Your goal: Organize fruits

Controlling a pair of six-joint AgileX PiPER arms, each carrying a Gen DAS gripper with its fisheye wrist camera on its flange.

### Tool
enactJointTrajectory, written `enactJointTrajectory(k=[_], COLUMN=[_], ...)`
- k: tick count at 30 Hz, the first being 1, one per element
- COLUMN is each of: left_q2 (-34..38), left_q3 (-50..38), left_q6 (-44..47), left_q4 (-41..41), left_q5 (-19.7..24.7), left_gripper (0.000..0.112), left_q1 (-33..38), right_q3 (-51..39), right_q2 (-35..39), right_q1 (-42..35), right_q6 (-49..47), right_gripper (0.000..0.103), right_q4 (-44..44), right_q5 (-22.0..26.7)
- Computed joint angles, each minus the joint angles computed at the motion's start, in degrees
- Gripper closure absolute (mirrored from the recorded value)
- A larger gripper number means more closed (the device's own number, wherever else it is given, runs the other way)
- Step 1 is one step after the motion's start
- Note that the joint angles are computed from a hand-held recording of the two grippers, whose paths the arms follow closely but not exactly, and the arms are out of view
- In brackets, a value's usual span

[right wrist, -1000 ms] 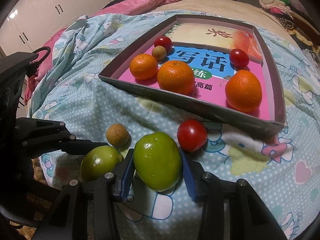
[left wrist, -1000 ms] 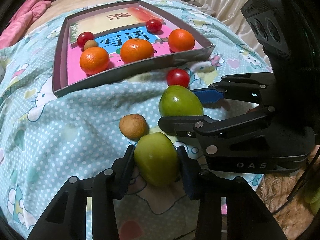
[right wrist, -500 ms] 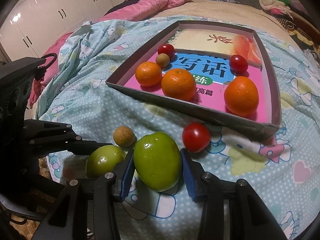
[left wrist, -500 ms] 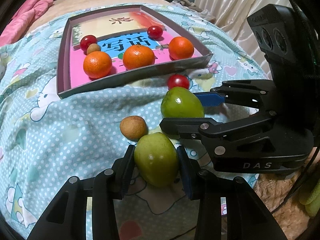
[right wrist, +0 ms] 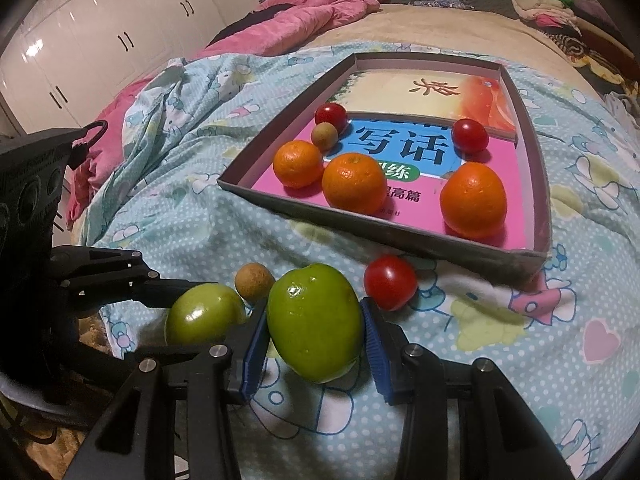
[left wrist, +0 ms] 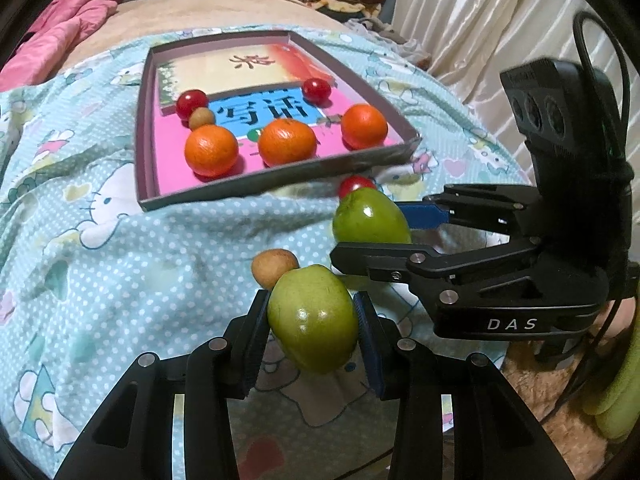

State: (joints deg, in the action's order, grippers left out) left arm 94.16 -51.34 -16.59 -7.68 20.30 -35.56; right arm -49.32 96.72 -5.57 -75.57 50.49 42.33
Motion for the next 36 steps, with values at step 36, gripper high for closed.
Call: enactJointTrajectory(k=[36], left_q2=[-7.13], left_q3=[4.81], left_q6=[-20.72], left_q4=[18.24], left_q5=[-6.68], left_gripper=[0.070], left_q1=[4.58], right_q3=[0.51], right_q2=[-2.59], right_q1=[-5.74], right_q6=[-10.88], right_gripper=[0.059], right_q4=[13.61], right_q5=[4.62])
